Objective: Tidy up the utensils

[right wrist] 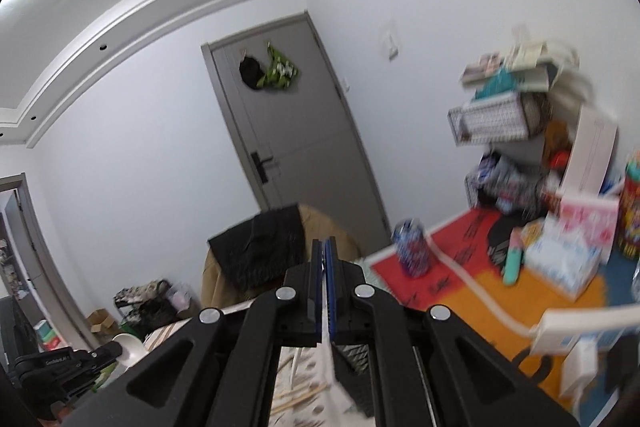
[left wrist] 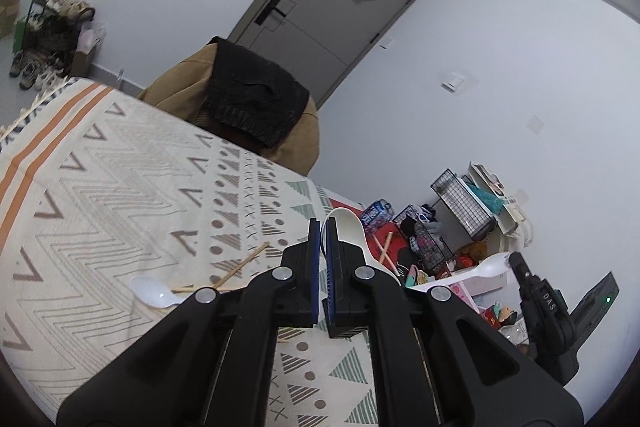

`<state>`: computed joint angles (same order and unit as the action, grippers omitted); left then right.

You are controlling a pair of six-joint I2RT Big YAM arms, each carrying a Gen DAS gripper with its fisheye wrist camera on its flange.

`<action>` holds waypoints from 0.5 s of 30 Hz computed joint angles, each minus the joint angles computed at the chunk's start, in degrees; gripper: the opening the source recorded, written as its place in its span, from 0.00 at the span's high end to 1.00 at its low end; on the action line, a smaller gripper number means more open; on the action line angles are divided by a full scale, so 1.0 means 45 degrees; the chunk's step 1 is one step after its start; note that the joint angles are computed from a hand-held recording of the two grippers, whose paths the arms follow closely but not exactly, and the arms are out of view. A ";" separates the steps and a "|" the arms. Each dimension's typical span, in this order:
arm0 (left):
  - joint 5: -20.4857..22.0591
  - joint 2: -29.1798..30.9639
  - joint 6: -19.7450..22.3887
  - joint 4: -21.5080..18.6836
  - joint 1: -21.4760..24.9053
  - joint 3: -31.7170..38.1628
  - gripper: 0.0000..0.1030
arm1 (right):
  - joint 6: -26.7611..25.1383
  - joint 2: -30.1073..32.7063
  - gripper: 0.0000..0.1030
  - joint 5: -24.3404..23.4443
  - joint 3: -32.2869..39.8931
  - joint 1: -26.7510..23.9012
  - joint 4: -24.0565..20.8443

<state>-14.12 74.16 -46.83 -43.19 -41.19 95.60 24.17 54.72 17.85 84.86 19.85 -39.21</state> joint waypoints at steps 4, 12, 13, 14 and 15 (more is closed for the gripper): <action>0.0172 0.0752 0.0707 -0.0331 -0.0171 0.1171 0.96 | -0.0743 0.0098 0.98 0.0416 0.0513 -0.0290 0.0100; 0.0426 0.2233 0.1611 -0.1390 -0.0363 0.3280 0.96 | -0.2224 0.0648 0.98 0.0155 0.1271 -0.1019 0.0012; 0.0426 0.2422 0.1757 -0.1562 -0.0374 0.3551 0.96 | -0.2354 0.0704 0.98 0.0143 0.1270 -0.1066 0.0018; 0.0428 0.2637 0.1910 -0.1792 -0.0381 0.3861 0.96 | -0.2506 0.0791 0.98 0.0184 0.1279 -0.1126 0.0019; 0.0437 0.2861 0.2048 -0.2042 -0.0389 0.4191 0.96 | -0.2608 0.0843 0.98 0.0225 0.1266 -0.1154 0.0034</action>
<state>-12.15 87.04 -37.62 -52.38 -42.95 114.46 12.43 58.52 18.86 90.56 14.66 -39.06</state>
